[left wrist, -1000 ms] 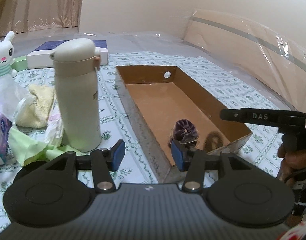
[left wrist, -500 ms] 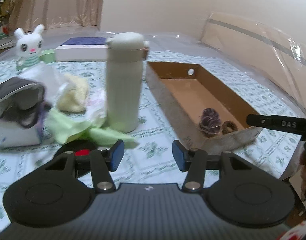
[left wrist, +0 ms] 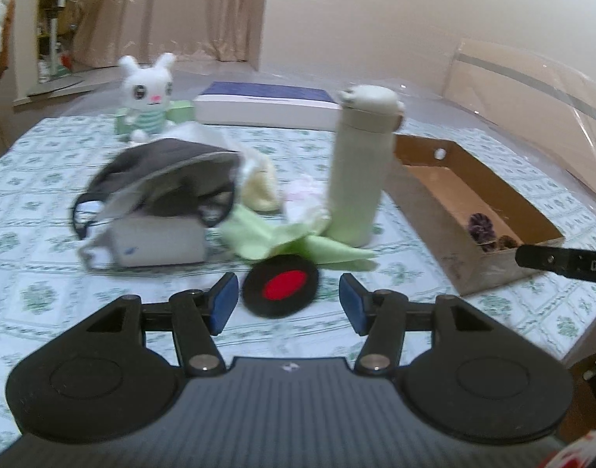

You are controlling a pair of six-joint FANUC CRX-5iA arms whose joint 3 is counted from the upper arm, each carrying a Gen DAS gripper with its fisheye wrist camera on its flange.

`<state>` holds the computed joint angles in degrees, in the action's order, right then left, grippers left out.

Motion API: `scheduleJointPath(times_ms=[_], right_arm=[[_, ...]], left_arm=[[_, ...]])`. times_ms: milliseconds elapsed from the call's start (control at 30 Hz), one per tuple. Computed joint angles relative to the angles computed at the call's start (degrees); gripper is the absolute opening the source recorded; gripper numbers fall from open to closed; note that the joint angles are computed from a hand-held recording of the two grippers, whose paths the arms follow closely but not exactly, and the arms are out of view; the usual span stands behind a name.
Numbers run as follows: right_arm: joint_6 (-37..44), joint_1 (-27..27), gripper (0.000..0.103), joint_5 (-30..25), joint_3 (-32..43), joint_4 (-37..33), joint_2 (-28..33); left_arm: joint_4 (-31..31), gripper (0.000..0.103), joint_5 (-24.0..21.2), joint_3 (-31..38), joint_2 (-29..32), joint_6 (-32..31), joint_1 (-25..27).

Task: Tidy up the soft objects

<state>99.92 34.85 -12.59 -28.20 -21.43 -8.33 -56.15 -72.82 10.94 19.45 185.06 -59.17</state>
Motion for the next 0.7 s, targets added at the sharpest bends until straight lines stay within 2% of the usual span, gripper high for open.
scheduleJointPath(times_ms=[267, 433, 567, 700], right_arm=[[-12.13, 7.16, 0.058, 3.78, -4.66, 11.94, -1.88], [-15.35, 9.96, 0.06, 5.14, -5.97, 15.89, -2.09], [-16.04, 11.46, 0.063, 5.43, -6.32, 17.1, -2.06], [-12.05, 12.34, 0.068, 4.31, -4.91, 14.32, -1.44]], left_arm=[[-1.73, 0.06, -6.61, -4.03, -3.67, 3.34, -2.33], [-2.67, 0.067, -9.81, -5.55, -5.22, 3.57, -3.45], [-3.11, 0.072, -11.58, -6.29, -6.06, 2.32, -4.02], [-3.48, 0.076, -12.22, -7.22, -6.72, 0.96, -4.05]])
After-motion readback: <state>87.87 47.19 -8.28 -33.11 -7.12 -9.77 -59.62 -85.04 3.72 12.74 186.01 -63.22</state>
